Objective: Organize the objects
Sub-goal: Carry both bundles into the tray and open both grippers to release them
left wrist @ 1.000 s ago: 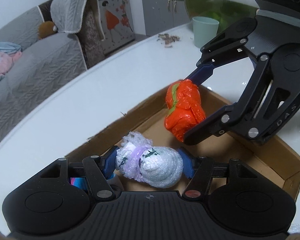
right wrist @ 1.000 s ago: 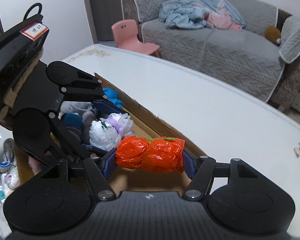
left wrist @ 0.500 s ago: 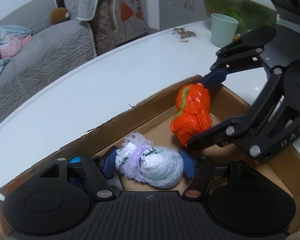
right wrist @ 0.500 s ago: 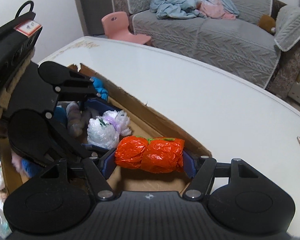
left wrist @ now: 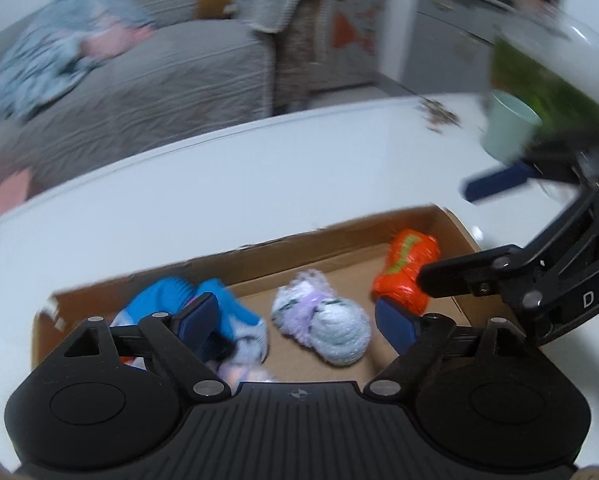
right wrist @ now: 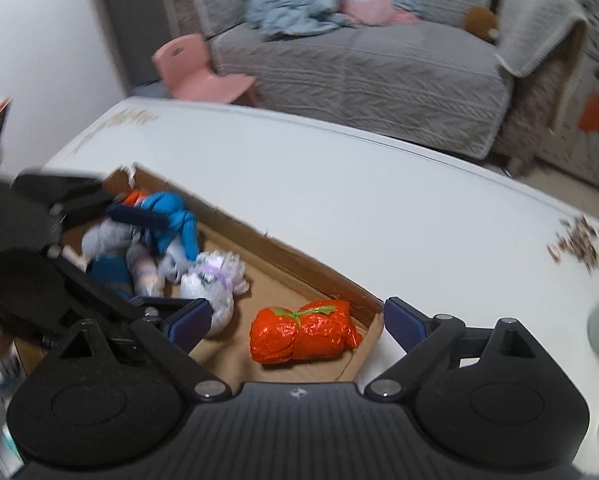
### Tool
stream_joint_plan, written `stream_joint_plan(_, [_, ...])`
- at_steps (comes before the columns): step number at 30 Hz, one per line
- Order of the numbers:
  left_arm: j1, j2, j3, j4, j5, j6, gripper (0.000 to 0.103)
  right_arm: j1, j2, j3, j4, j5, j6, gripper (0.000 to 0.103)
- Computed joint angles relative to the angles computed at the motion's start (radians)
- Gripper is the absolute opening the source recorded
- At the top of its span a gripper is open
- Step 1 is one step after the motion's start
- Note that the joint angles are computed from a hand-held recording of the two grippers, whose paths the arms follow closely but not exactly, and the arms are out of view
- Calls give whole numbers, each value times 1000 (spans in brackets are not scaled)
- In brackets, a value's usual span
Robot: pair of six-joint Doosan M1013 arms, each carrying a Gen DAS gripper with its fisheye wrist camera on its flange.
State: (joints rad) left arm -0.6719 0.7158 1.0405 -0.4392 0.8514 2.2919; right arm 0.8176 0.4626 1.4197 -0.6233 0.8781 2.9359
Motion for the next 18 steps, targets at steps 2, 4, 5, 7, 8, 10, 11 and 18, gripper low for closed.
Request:
stream_joint_plan(2, [0, -3, -2, 29, 4, -95, 89, 2, 5, -9, -5, 13, 86, 96])
stream_joint_plan(4, [3, -8, 5, 26, 4, -128, 90, 8, 12, -20, -17, 25, 141, 96])
stream_joint_plan(5, [2, -10, 8, 33, 1, -134, 90, 11, 17, -26, -23, 36, 153, 96])
stream_joint_plan(7, [2, -15, 13, 33, 2, -135, 90, 16, 23, -36, -31, 47, 158, 96])
stream_joint_plan(8, [2, -17, 15, 33, 4, -139, 90, 17, 25, -41, -31, 48, 157, 96])
stream_joint_plan(10, [6, -27, 25, 26, 4, -125, 90, 19, 25, -43, -37, 49, 162, 96])
stream_joint_plan(11, [7, -30, 28, 24, 3, -119, 90, 20, 24, -44, -42, 50, 166, 96])
stream_joint_plan(18, [29, -86, 88, -4, -35, -43, 92, 48, 14, -49, -74, 94, 185, 98])
